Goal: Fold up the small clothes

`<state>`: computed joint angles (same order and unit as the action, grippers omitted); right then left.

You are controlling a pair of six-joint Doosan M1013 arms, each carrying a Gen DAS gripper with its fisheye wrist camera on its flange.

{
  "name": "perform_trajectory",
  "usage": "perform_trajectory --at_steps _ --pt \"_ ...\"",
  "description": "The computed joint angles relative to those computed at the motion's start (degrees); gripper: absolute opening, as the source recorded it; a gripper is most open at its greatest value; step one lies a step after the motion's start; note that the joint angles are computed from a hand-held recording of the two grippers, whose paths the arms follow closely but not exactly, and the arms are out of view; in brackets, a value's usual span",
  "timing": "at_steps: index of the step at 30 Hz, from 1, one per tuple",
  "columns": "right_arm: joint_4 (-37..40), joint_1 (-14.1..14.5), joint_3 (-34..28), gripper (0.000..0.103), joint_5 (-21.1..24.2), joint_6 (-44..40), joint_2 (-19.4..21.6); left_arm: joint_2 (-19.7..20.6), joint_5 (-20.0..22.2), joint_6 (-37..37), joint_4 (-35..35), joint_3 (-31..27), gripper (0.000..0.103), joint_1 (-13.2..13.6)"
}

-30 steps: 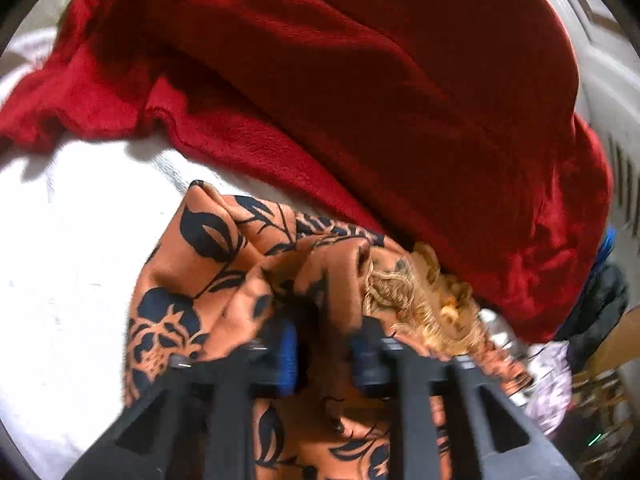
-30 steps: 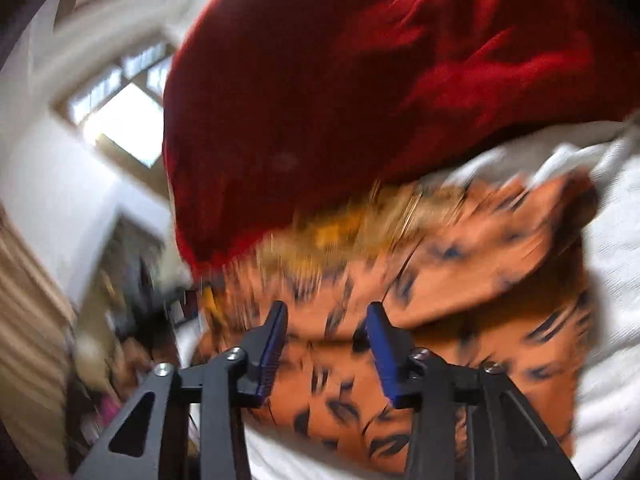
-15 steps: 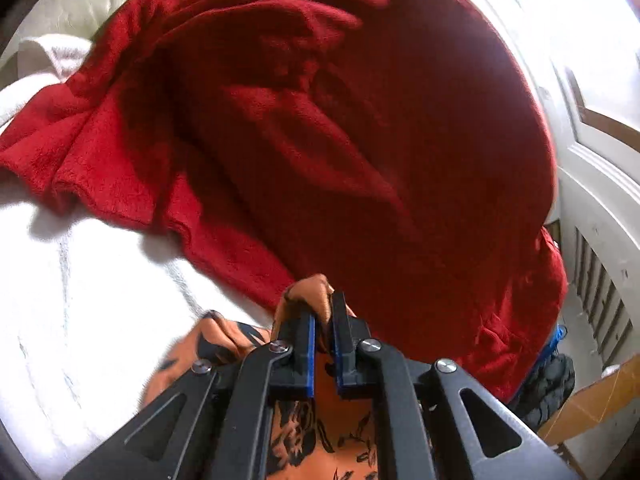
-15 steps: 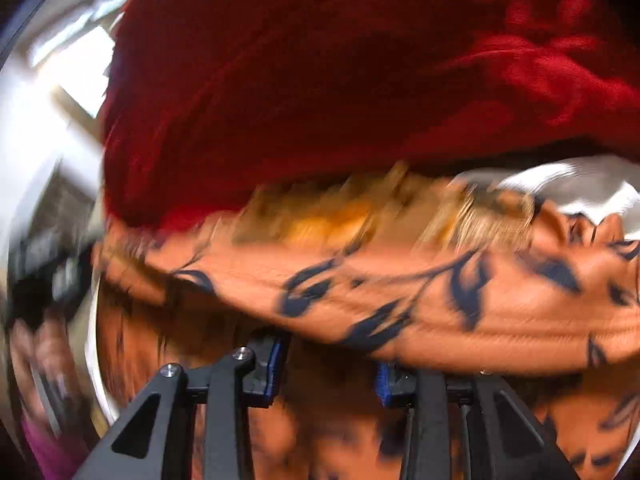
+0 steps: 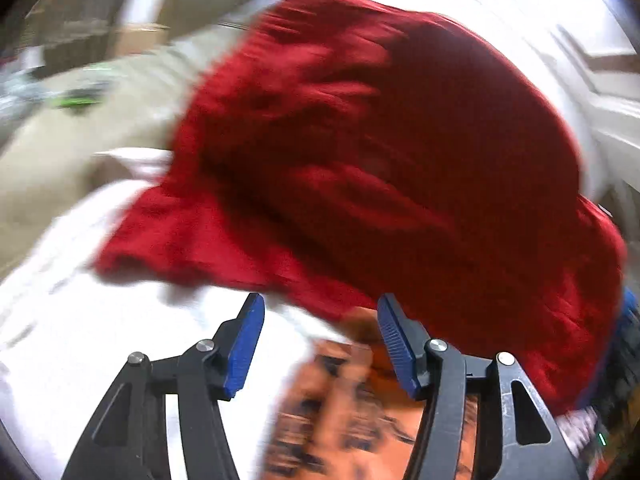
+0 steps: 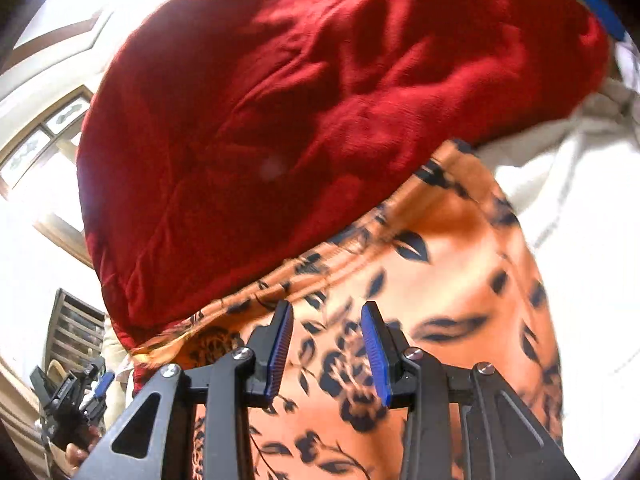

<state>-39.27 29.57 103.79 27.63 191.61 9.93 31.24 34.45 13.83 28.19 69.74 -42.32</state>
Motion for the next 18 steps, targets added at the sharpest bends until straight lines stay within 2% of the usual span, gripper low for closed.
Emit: perform_trajectory --at_steps 1,2,5,8,10,11,13,14,16,17,18 --pt "2.2 0.5 -0.5 0.038 -0.3 -2.4 0.3 -0.2 1.1 0.0 -0.6 0.4 0.06 0.2" --pt "3.7 0.9 -0.9 0.038 -0.3 -4.3 0.5 -0.6 1.1 3.1 -3.9 1.1 0.06 0.6" --pt "7.1 2.8 -2.6 0.038 -0.9 -10.9 0.9 -1.6 0.1 18.3 -17.4 2.6 0.06 1.3" --pt "10.9 5.7 -5.8 0.038 -0.6 -18.6 3.2 -2.3 0.4 27.0 -23.8 4.1 0.061 0.2" --pt "13.4 7.4 -7.5 0.038 0.6 -23.2 4.8 -3.0 -0.2 29.3 -24.5 5.3 0.069 -1.0" --pt "15.6 8.0 -8.4 0.038 1.5 -26.6 5.9 -3.5 -0.3 28.3 -21.9 6.6 0.07 -1.7" --pt "22.8 8.5 -10.7 0.038 5.6 -34.8 8.6 -2.9 3.5 25.5 -17.8 6.7 0.07 -2.6" --pt "25.3 8.5 -11.4 0.039 7.6 -36.7 9.6 -2.4 4.9 26.6 -19.0 6.5 0.07 -2.4" --pt "22.6 9.1 -11.0 0.039 7.6 -34.0 9.6 -1.4 7.1 30.9 -27.6 6.4 0.07 -1.2" --pt "23.3 9.2 -10.9 0.039 7.7 -33.9 9.1 -2.2 4.6 30.9 -30.7 8.1 0.07 -0.7" --pt "24.6 9.1 -10.5 0.039 6.8 -34.1 8.6 -3.0 3.0 30.2 -30.9 9.2 0.07 -0.6"
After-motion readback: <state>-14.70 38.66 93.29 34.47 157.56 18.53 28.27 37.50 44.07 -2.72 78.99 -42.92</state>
